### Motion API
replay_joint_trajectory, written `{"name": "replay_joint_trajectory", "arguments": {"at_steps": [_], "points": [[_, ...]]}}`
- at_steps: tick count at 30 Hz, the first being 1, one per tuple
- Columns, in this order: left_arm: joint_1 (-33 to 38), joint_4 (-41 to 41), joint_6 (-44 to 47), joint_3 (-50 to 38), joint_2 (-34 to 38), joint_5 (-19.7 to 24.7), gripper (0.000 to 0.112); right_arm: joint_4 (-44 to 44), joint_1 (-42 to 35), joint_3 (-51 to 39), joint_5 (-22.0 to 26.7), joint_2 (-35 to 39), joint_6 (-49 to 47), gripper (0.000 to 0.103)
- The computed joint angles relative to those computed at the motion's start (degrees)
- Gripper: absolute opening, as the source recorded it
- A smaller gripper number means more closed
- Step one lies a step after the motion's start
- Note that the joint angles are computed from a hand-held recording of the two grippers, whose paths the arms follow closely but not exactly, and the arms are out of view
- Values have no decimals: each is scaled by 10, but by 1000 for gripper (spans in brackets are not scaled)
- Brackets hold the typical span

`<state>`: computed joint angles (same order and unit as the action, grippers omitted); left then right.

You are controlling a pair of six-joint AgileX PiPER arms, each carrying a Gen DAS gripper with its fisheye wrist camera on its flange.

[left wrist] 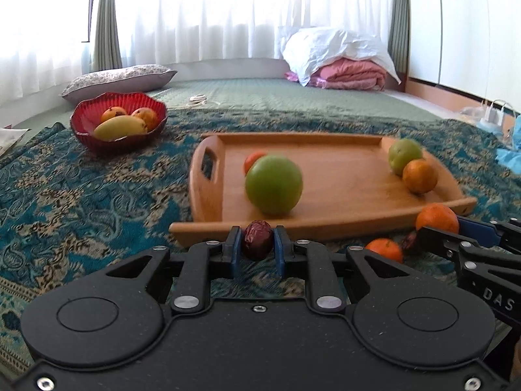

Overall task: Organize fruits
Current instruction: 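Grasp a dark red date with the left tool while the right tool grasps a tangerine, then carry the date and tangerine over the tray and open both tools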

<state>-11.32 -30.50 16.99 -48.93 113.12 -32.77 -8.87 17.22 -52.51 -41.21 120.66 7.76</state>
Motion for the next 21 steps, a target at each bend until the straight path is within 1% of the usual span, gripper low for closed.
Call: {"name": "replay_joint_trajectory", "arguments": {"at_steps": [7, 13, 21], "points": [[-15, 12, 0, -44, 4, 27, 19, 1, -16, -45, 26, 5, 7, 42], [-26, 11, -2, -101, 28, 64, 19, -38, -39, -99, 66, 23, 48, 42], [-22, -12, 32, -182, 68, 115, 19, -90, -52, -179, 125, 62, 108, 42]]}}
